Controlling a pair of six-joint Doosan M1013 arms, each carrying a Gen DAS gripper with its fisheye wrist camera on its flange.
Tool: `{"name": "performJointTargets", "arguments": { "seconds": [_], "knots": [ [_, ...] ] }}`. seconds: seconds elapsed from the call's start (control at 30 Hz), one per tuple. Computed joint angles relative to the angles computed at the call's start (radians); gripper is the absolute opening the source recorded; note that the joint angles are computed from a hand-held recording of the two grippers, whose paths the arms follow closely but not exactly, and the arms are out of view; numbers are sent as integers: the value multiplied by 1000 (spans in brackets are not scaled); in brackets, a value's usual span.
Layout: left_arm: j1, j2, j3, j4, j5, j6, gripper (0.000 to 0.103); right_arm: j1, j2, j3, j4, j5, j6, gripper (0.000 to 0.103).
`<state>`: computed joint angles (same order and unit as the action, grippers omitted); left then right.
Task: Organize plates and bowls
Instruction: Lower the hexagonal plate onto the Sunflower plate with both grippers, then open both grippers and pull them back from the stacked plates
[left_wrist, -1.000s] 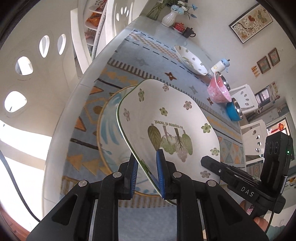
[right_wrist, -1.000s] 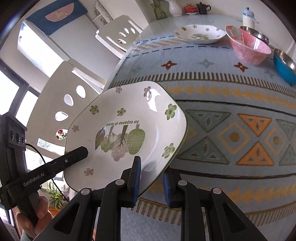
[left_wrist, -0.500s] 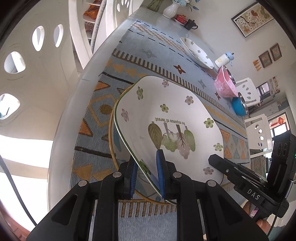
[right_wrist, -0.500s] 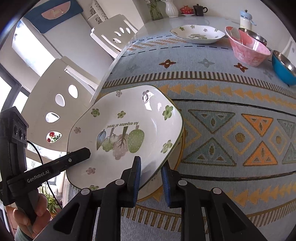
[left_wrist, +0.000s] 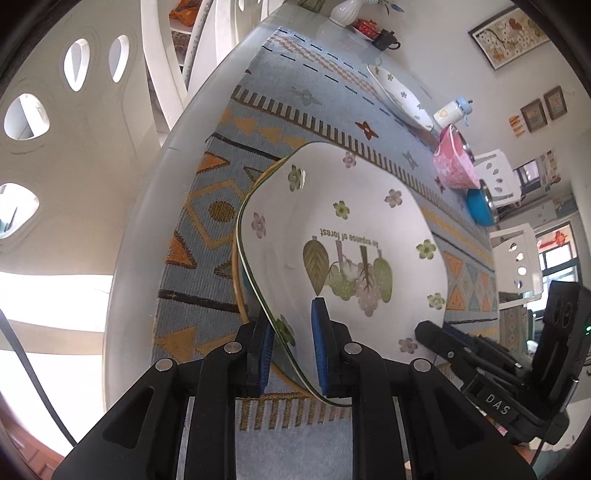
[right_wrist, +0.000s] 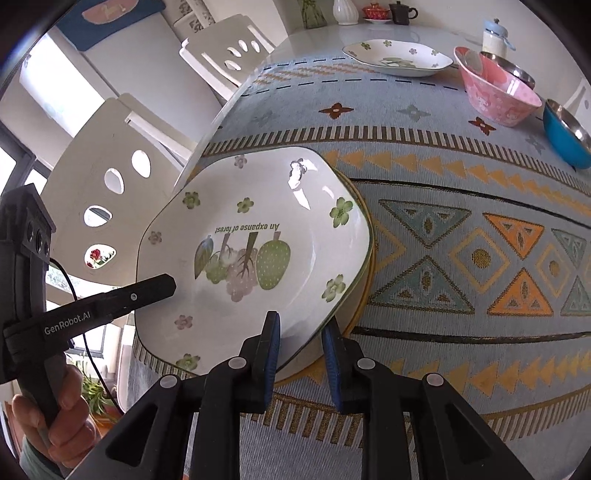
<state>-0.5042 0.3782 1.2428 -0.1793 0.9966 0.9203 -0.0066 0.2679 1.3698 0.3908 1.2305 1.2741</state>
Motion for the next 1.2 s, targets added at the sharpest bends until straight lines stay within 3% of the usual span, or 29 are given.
{"name": "performJointTargets", "arguments": {
  "seconds": [0.2,0.57,0.73,0.83,1.03,1.1,1.13,1.17,1.2],
  "knots": [
    [5,-15,11,14,-16,-22,15,6,20,-37,-19,70,-2,25],
    [4,-41,28,17,-14,-14,16,18,11,-45,-40,125,-40,25],
    [4,-81,48,58,-55,-35,16,7,17,-72,-51,206,-15,25],
    [8,-88,15,70,-71,14,16,-15,21,-107,-43,247,12,25],
    [11,-22,-210,121,-94,165,19,-68,43,-242,-24,143,53,25],
    [20,32,-333,103,-92,241,30,-77,67,-305,-19,98,68,35],
    [21,53,-378,99,-82,258,39,-79,81,-337,-24,73,83,53],
    [25,91,-455,97,-57,280,51,-82,94,-363,-23,44,101,61],
    [28,134,-539,102,-28,293,59,-84,107,-389,-14,18,120,62]
  ]
}}
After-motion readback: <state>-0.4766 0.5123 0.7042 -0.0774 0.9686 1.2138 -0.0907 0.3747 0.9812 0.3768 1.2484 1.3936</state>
